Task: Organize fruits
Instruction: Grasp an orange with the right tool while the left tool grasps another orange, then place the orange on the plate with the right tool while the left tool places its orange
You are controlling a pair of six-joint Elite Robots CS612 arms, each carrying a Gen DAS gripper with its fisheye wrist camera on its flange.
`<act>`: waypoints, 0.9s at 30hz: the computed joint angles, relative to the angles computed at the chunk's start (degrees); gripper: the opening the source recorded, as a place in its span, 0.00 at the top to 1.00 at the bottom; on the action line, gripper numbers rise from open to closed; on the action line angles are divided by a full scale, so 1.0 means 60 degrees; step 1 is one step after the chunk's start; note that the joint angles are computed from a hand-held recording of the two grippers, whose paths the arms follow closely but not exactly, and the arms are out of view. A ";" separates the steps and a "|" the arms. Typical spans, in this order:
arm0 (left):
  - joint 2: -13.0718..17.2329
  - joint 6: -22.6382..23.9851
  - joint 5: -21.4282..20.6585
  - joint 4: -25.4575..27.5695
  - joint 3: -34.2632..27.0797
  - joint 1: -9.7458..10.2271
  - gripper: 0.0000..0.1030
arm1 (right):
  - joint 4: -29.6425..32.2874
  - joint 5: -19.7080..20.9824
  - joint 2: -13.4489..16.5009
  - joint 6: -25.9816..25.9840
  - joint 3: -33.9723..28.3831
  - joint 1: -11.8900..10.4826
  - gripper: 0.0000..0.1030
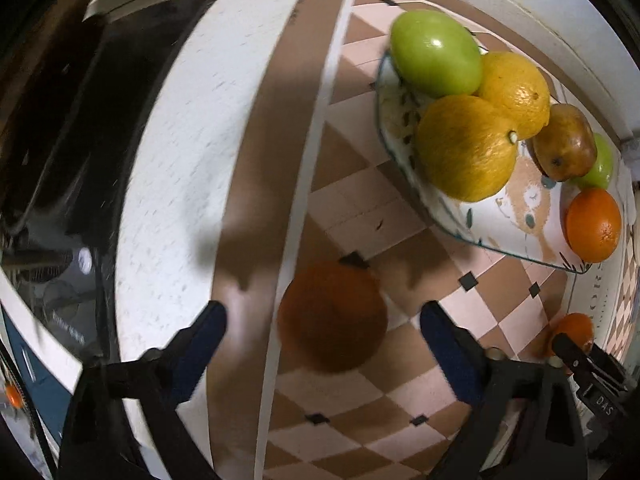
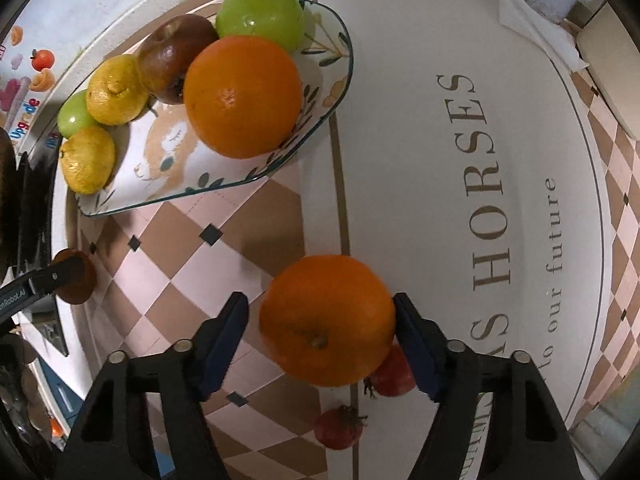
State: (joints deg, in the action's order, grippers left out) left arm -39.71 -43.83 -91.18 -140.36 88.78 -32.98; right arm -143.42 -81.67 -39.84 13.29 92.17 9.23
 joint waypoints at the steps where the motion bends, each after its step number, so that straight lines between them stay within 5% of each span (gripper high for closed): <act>1: 0.0034 0.0029 -0.0027 -0.0053 -0.0023 0.0004 0.26 | 0.0002 -0.0058 0.0025 -0.0007 -0.0023 -0.0001 0.34; 4: 0.0087 0.0007 -0.0093 -0.0176 -0.0018 0.0020 0.51 | -0.0097 0.0064 0.0060 -0.0008 -0.0018 -0.0047 0.35; 10: 0.0034 0.0276 0.0317 -0.0279 0.0058 -0.0149 0.52 | -0.0239 0.0052 0.0062 -0.0067 0.0020 -0.0060 0.35; 20: -0.0482 0.0359 -0.0254 -0.1349 0.0158 -0.0429 0.52 | -0.0947 0.1765 -0.0194 0.0646 0.0528 -0.0435 0.36; 27: -0.0155 0.0662 -0.0777 -0.1319 -0.0856 -0.0374 0.52 | -0.1647 0.2716 -0.0309 0.1469 0.0413 -0.0777 0.36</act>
